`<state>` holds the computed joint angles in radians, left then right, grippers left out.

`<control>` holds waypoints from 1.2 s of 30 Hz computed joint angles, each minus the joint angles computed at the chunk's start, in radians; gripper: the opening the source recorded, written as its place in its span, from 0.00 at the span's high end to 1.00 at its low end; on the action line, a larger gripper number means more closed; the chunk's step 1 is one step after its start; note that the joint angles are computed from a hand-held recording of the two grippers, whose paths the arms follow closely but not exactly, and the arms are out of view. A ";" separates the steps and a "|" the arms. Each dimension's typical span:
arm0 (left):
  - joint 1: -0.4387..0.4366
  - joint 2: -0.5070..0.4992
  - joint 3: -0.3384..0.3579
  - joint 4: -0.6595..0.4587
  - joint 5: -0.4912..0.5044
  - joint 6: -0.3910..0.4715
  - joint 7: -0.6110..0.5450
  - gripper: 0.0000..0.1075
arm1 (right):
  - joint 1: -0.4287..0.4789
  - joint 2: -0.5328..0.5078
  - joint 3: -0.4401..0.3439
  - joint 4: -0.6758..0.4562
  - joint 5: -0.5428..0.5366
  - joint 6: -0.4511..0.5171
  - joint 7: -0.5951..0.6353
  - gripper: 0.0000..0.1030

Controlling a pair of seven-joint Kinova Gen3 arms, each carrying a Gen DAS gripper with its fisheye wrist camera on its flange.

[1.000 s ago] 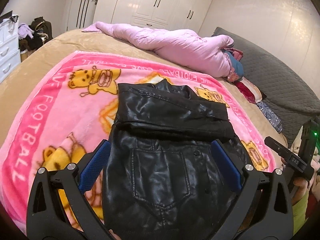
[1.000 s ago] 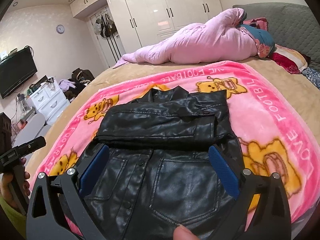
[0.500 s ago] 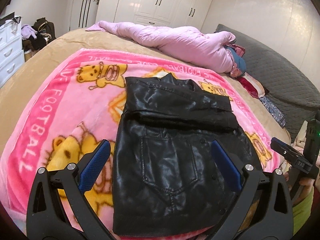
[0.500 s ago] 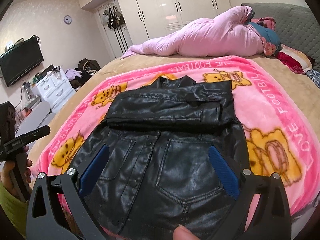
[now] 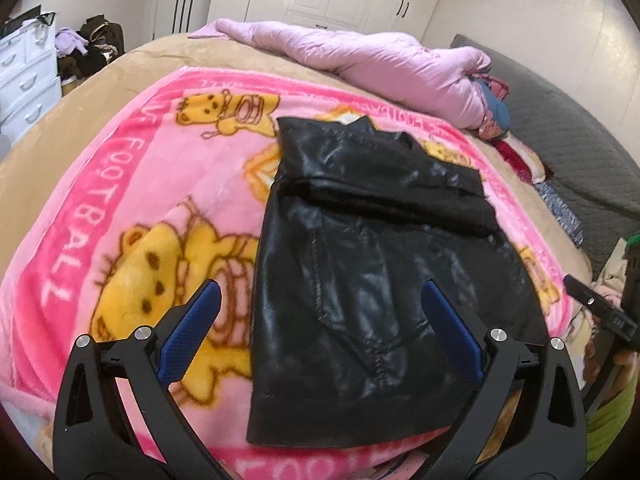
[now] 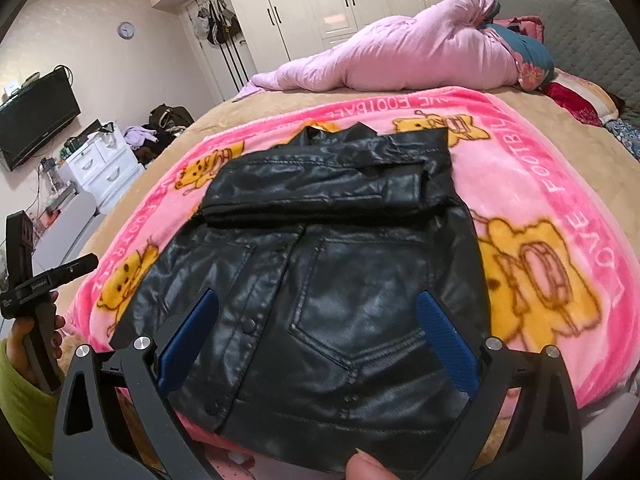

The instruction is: Fold large clothes

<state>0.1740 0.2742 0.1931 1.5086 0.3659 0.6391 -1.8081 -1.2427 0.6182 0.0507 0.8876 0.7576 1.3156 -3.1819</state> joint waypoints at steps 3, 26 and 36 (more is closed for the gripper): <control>0.024 0.001 -0.020 0.012 -0.051 -0.001 0.032 0.13 | -0.003 -0.012 -0.003 0.032 -0.008 0.007 -0.026 0.04; 0.036 0.044 -0.025 0.089 -0.115 0.065 0.056 0.13 | 0.036 -0.072 -0.102 0.223 -0.101 -0.001 -0.139 0.04; -0.001 0.063 -0.015 0.094 -0.061 0.080 0.037 0.13 | 0.074 -0.096 -0.121 0.308 -0.165 -0.075 -0.187 0.04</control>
<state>0.1734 0.3374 0.1780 1.6022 0.3046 0.7186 -1.7712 -1.1689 0.5226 -0.0699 1.1954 0.5922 1.2403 -3.3688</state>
